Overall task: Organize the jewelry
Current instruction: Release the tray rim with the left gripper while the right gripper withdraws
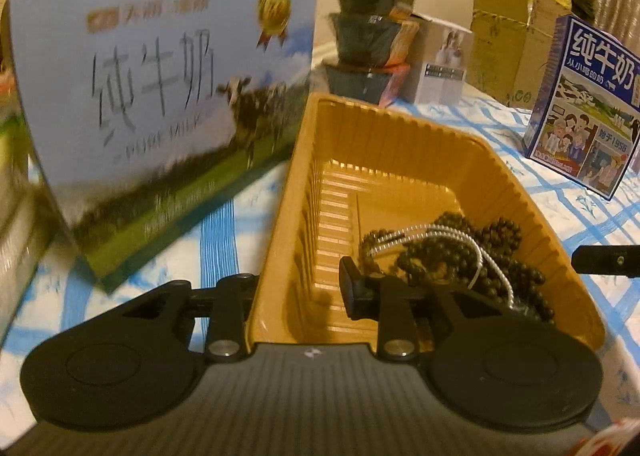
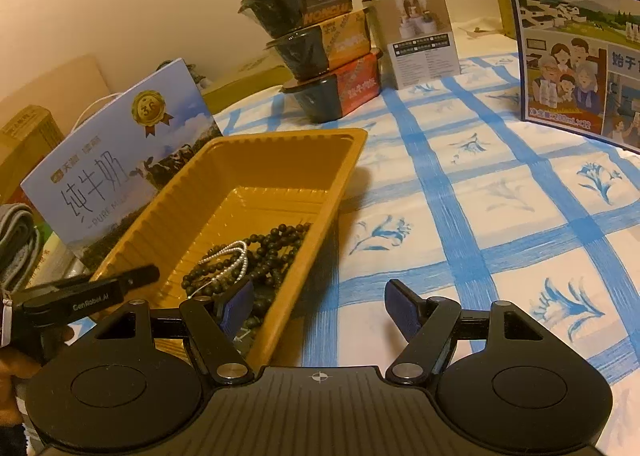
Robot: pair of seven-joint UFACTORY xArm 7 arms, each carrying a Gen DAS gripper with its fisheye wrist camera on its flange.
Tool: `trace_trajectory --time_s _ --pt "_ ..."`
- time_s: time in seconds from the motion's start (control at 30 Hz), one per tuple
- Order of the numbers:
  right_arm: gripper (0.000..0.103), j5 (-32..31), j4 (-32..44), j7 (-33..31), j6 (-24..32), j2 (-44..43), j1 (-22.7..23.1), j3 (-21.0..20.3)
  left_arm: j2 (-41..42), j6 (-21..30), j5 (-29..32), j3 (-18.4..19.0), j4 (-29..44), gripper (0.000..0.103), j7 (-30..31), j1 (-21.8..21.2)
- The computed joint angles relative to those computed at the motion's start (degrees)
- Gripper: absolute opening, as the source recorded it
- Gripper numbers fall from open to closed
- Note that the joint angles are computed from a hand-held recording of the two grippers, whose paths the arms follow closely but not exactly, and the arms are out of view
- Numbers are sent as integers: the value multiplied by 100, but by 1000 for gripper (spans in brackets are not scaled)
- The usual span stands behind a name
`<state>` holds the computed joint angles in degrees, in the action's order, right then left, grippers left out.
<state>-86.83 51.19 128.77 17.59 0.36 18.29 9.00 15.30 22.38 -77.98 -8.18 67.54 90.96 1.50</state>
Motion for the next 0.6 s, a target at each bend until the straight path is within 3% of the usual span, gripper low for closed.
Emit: trace_trajectory --time_s 0.27,0.4,0.6 --pt "72 104 -185 42 77 -148 7 43 -193 352 267 126 -170 34 -395 87" --pt "73 283 -341 -72 161 -287 22 105 -369 221 -65 133 -325 45 38 94" --pt "74 530 -613 27 321 -531 49 250 -616 379 -134 307 -498 50 -12 89"
